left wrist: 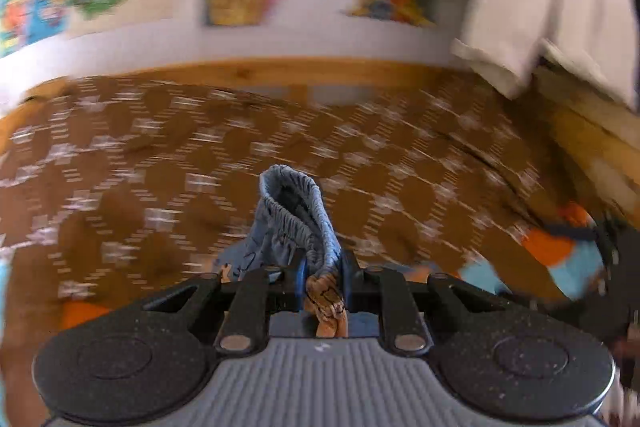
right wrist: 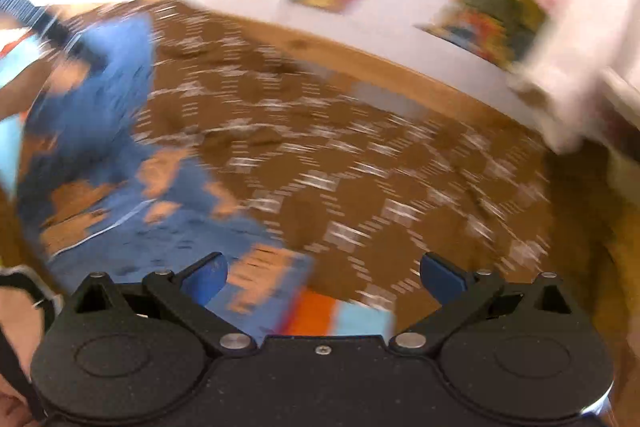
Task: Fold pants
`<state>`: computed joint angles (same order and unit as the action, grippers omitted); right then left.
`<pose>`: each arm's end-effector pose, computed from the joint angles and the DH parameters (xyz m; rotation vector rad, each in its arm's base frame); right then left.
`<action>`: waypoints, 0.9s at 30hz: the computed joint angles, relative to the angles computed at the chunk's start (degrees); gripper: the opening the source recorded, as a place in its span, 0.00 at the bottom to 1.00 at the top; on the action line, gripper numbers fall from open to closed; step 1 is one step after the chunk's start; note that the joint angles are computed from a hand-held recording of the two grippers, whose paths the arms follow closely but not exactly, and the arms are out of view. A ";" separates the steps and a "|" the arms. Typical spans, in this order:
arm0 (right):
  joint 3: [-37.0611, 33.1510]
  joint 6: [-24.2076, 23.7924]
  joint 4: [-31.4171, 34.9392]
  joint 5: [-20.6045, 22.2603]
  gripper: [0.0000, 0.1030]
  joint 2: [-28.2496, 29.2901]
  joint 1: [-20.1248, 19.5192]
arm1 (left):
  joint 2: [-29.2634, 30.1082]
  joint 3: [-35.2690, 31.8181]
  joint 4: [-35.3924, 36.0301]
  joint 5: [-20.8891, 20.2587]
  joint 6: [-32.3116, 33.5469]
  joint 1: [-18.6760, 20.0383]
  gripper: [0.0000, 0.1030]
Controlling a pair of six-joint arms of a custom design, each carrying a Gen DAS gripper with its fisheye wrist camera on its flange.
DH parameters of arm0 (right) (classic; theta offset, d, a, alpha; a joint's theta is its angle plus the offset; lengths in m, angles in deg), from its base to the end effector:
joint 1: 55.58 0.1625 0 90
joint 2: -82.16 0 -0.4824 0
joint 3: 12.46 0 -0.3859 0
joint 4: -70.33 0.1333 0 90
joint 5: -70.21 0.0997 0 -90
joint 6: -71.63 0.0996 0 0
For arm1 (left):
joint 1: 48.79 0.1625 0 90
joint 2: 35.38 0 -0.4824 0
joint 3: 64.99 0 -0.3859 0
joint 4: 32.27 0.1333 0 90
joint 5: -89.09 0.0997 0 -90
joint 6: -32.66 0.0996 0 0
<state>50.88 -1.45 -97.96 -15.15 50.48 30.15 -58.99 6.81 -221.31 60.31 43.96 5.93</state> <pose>0.0755 -0.8877 0.2176 1.4720 -2.0709 0.9191 -0.2816 -0.7800 0.1151 0.2729 2.0505 -1.1707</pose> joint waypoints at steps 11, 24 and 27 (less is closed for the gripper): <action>-9.57 8.28 10.13 3.04 0.99 2.30 -3.01 | 6.41 -6.82 17.28 -10.19 0.92 2.55 0.58; -18.89 15.59 34.79 10.22 0.69 7.25 -2.53 | 3.08 2.27 15.91 -8.07 5.56 2.33 0.49; -22.10 16.41 36.25 8.16 0.55 9.27 -2.04 | 2.97 1.52 17.66 -8.51 4.60 2.72 0.37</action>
<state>28.79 14.96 -61.71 -6.99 59.76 28.12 -56.02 8.33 -203.65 51.79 48.57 8.65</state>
